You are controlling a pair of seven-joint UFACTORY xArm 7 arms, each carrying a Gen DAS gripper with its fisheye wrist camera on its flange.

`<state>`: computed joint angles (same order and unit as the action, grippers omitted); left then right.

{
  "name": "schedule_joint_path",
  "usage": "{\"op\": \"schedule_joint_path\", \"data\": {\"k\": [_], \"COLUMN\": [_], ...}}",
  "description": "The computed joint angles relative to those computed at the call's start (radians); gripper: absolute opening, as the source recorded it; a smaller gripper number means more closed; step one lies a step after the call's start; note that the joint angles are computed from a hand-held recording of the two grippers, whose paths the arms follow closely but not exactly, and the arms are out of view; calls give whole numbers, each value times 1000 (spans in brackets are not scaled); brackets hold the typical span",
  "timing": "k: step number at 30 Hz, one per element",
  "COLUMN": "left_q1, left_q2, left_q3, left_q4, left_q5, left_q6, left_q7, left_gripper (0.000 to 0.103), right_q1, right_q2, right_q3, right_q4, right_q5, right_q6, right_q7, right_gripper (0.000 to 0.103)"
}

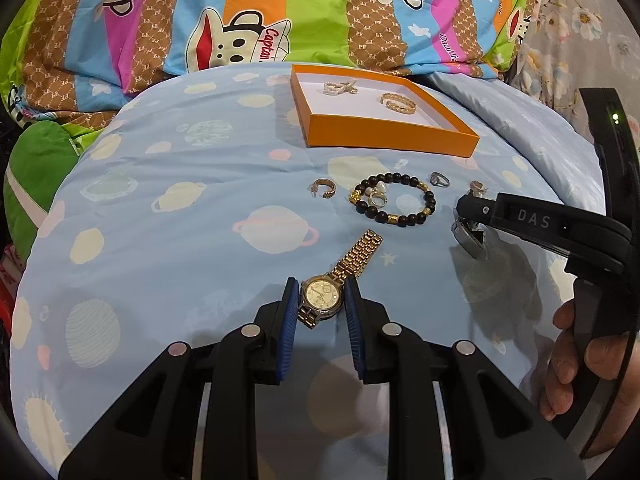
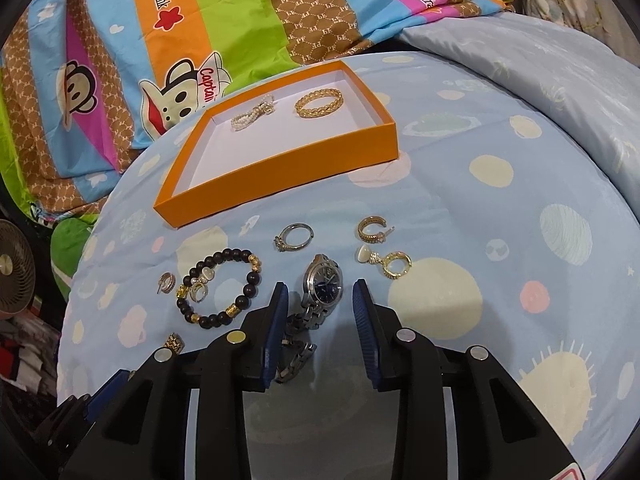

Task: Organize jewelry
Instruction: 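Grasp the silver wristwatch with the right tool while the left tool holds the gold watch, then lower the gold watch into the box with left tool while right tool releases silver watch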

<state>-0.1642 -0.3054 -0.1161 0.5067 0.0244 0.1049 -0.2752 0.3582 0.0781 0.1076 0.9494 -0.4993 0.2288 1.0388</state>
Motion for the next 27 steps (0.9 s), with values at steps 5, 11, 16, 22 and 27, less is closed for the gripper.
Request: {"op": "schedule_joint_path", "data": {"k": [5, 11, 16, 22, 27], "left_q1": [-5, -8, -44, -105, -117], "left_q2": [0, -12, -24, -62, -96], "left_q3": [6, 4, 35, 82, 82], "left_q4": [-2, -8, -8, -1, 24], "left_q5": [-3, -3, -37, -114, -137], "left_q6": [-2, -5, 2, 17, 32], "left_q7": [4, 13, 32, 94, 127], "left_gripper": [22, 22, 22, 22, 22], "right_q1": [-1, -30, -66, -115, -153], "right_q2": [-18, -76, -126, -180, -210], "right_q3": [0, 18, 48, 87, 112], "right_q4": [-21, -91, -125, -153, -159], "right_q5": [-28, 17, -27, -31, -17], "right_q6": [-2, -54, -73, -95, -105], "right_q7": [22, 2, 27, 23, 1], "right_gripper": [16, 10, 9, 8, 8]}}
